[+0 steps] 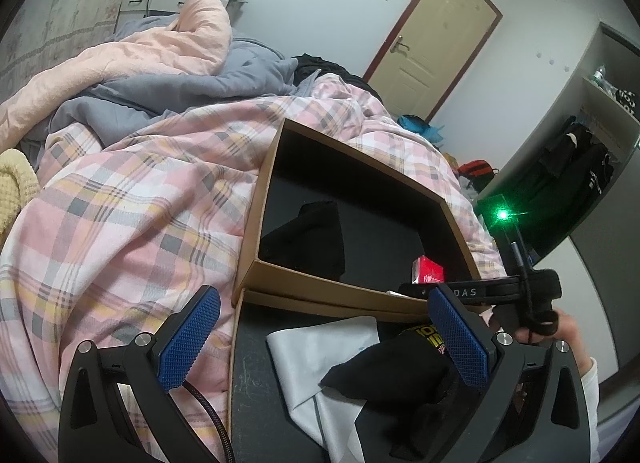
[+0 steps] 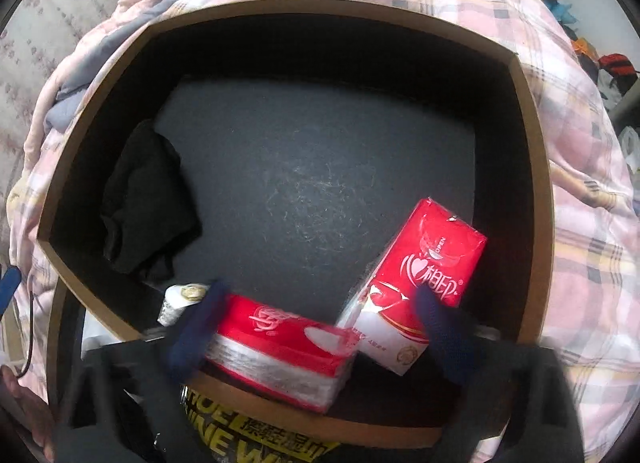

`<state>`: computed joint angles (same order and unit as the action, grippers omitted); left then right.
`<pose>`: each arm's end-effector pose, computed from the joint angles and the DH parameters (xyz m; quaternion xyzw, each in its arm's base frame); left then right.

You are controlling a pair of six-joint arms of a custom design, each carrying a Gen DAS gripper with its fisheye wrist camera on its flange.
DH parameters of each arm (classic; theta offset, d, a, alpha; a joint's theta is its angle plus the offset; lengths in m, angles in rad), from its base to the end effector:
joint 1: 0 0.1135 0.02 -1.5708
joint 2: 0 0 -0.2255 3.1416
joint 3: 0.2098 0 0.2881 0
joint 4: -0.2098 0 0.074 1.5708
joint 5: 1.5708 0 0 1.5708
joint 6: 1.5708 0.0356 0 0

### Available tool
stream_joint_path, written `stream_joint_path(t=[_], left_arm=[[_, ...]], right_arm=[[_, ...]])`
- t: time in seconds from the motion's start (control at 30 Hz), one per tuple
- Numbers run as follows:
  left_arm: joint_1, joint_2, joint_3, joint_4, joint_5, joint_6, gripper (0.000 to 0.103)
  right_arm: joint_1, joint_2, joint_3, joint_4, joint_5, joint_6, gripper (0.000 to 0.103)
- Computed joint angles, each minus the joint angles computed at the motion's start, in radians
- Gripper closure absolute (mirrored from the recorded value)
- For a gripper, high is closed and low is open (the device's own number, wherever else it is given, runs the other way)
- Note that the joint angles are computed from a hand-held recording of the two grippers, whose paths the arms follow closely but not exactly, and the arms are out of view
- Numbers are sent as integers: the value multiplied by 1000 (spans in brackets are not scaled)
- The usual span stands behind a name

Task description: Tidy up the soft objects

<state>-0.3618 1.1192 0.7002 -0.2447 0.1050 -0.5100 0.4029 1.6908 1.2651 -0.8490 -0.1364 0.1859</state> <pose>0.2695 -0.1060 0.1892 -0.0435 0.8969 -0.2275 0.3767 0.3295 0.1457 0.1711 -0.1168 0.9799 0.1072 0.1213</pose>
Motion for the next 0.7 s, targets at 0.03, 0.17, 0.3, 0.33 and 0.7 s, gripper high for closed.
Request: stream_joint_path(t=[0.03, 0.17, 0.3, 0.33, 0.7], left_arm=[[1, 0, 0, 1, 1, 0, 0], [1, 1, 0, 2, 1, 0, 0], [2, 1, -1, 2, 3, -3, 0], [1, 0, -3, 3, 2, -5, 0], [-2, 1, -6, 6, 0, -10, 0]], right_arm=[[-7, -15, -21, 3, -25, 5, 50], [-10, -107, -127, 38, -45, 5, 59], [-43, -229, -247, 73, -90, 23, 86], [-60, -257, -271, 79, -123, 22, 88], [-157, -544, -386, 16, -197, 0, 98]])
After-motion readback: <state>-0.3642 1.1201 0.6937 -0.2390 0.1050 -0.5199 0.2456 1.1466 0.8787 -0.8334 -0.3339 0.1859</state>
